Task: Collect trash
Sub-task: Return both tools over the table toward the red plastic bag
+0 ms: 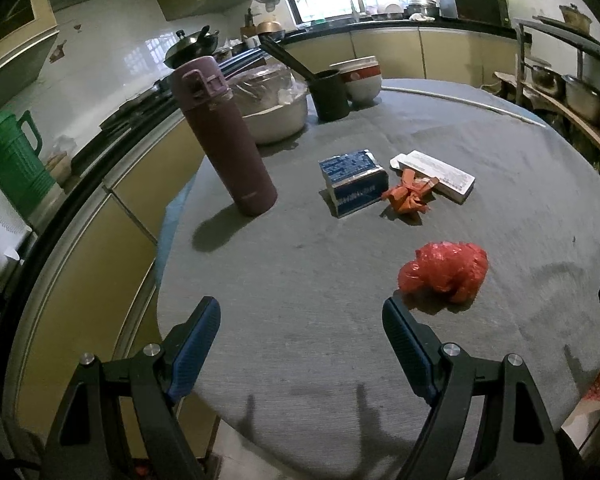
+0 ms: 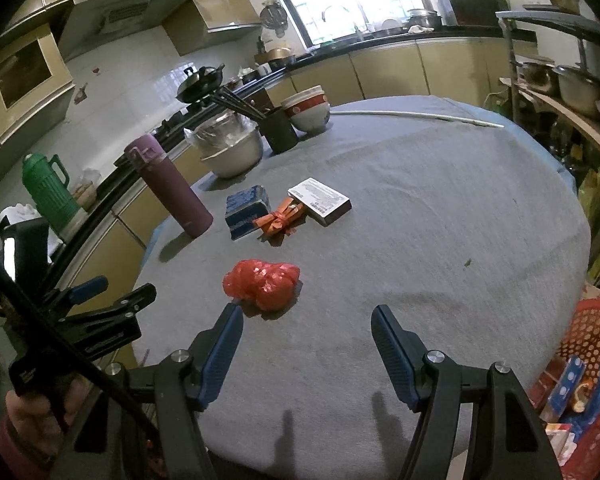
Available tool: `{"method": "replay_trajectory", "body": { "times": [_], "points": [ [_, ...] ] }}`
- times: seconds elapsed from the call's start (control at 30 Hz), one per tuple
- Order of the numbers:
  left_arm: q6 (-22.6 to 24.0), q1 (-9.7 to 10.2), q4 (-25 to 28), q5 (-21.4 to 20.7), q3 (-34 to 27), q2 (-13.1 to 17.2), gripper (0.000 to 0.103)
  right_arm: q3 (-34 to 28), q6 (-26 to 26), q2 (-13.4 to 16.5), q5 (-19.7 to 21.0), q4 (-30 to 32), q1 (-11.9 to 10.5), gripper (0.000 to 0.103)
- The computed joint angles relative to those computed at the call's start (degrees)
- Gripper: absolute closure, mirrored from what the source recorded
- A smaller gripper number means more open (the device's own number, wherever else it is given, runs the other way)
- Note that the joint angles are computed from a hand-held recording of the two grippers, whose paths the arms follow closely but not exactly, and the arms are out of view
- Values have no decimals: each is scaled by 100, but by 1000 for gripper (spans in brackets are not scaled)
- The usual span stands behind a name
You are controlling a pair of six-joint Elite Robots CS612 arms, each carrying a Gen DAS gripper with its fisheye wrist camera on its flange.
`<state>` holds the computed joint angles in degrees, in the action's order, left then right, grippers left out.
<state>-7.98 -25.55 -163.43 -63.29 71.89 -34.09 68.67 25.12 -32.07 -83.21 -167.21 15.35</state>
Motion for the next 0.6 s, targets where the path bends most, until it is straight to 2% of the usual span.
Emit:
{"method": "replay_trajectory", "body": {
  "times": [0.6],
  "points": [
    [-11, -27, 346, -135, -151, 84, 19, 105, 72, -20, 68, -11, -41, 32]
  ]
}}
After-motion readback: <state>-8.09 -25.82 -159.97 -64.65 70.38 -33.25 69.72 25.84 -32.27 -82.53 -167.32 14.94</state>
